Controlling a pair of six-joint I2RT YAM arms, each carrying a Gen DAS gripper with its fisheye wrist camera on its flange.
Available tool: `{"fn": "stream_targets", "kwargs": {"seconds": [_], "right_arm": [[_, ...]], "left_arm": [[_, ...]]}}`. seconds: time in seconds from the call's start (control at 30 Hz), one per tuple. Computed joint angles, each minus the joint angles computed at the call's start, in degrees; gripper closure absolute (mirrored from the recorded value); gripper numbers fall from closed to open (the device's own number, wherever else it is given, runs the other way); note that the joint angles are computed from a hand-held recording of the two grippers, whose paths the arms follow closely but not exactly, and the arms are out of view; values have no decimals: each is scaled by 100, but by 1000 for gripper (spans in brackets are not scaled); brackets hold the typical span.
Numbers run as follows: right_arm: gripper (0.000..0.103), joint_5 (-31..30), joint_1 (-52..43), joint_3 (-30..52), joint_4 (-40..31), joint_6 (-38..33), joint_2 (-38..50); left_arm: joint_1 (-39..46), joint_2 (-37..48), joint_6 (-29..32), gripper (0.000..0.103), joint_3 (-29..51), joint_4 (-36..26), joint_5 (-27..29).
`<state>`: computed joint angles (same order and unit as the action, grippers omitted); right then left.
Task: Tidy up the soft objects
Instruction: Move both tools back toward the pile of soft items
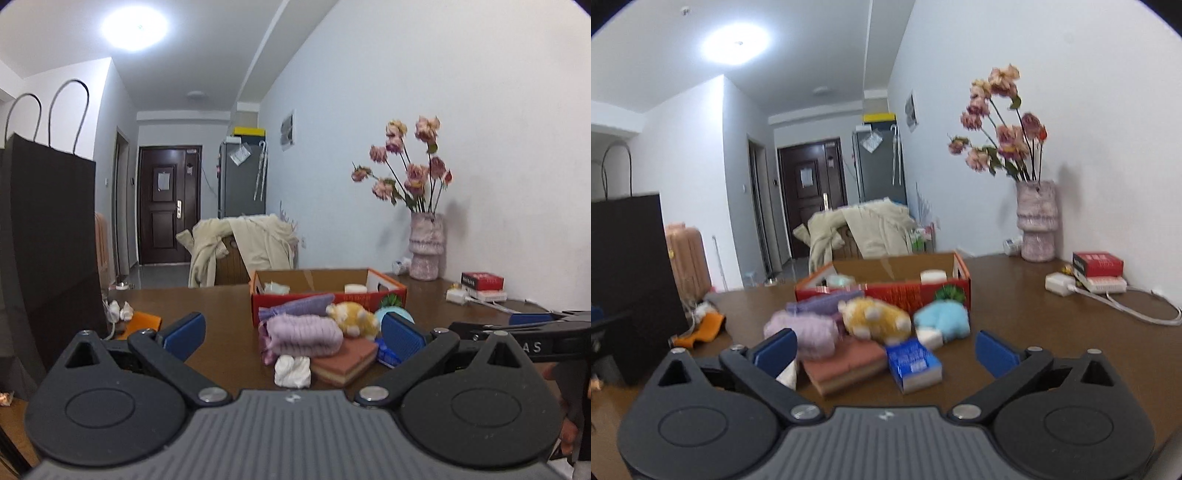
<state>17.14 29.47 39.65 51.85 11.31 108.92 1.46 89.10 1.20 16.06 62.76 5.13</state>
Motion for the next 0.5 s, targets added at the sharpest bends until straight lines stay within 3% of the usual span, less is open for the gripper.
{"fn": "stream_targets", "kwargs": {"seconds": [0.23,0.5], "right_arm": [[0,20,-64,-6,97,244,325],[0,-221,-310,166,211,346,581]], "left_arm": [[-93,423,45,0,231,5,49],[-291,581,116,0,668,-414,-398]]}}
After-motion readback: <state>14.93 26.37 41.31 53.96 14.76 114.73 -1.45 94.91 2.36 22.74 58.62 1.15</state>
